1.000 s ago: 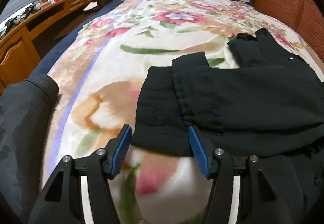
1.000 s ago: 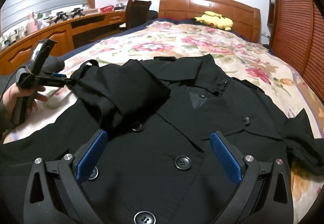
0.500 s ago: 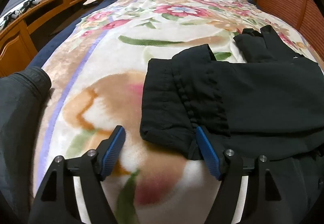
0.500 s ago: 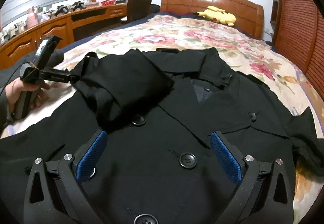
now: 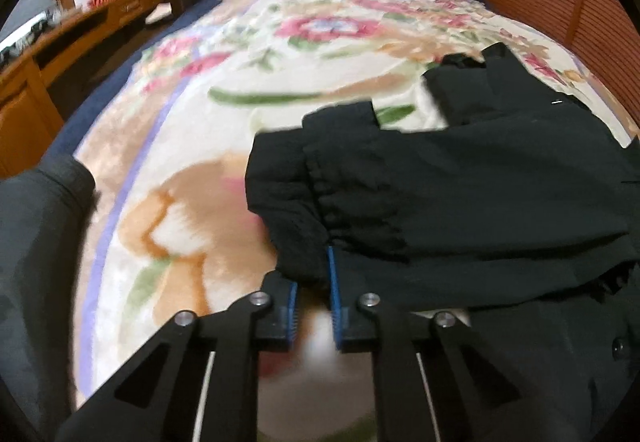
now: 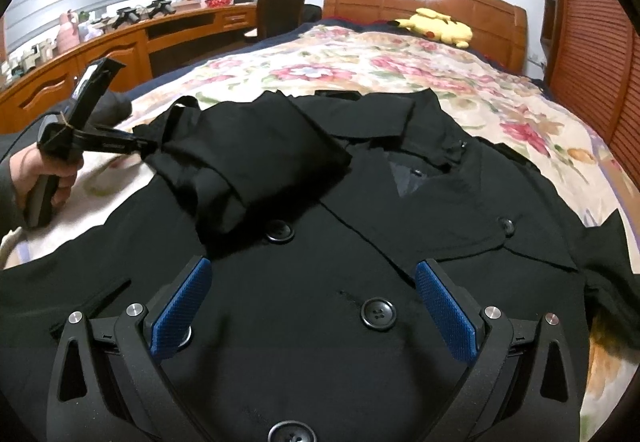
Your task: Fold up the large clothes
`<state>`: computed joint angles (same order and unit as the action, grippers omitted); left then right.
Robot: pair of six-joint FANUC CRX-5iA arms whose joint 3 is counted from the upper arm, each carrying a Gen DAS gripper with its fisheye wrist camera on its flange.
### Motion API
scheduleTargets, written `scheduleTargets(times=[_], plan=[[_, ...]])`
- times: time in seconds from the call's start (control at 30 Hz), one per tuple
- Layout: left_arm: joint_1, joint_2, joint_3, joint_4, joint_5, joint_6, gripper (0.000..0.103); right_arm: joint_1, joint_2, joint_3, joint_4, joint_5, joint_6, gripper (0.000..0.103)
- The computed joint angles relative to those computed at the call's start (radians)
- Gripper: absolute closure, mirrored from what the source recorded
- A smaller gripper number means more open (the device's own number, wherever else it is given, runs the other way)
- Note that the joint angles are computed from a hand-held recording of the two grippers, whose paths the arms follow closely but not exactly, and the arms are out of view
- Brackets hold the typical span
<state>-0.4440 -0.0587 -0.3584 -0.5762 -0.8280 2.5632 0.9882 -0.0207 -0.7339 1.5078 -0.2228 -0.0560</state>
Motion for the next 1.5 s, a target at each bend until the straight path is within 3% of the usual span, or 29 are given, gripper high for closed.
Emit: scheduleTargets(times=[0.2,0.27,0.43,0.83,0.97,1.07,1.27,1.5], plan=[[-0.191,0.021,0.119,-0.171,-0.088,0.163,0.098,-0.002,-0.064,-0.043,0.055,-0.022,-0.016,0.000],[-0.232,0.051,0.169,-0.186,-0.115,0.149,0.098,-0.005,-0.084,-0.058,0.044,-0.040,-0.009,0.000],[-0.308,0.095,0.252,-0.213,-0.098,0.132,0.098,0.007,-0.112,-0.077,-0.018,-0.092,0.026,0.000],[-0.454,0.169,0.397,-0.258,-0.057,0.072,0.098,-0.036,-0.203,-0.130,-0.042,-0.116,0.031,0.000],[-0.515,0.209,0.438,-0.310,-0.120,0.094,0.098,-0.046,-0.230,-0.147,-0.063,-0.128,0.035,0.000],[-0.524,0.197,0.409,-0.292,-0.074,0.145,0.098,-0.043,-0.243,-0.155,-0.085,-0.151,0.044,0.000],[-0.566,0.194,0.377,-0.299,-0.065,0.220,0.091,-0.056,-0.266,-0.170,-0.095,-0.161,0.044,0.000],[-0.639,0.166,0.337,-0.346,-0.074,0.296,0.066,-0.061,-0.269,-0.175,-0.066,-0.164,0.022,0.000]])
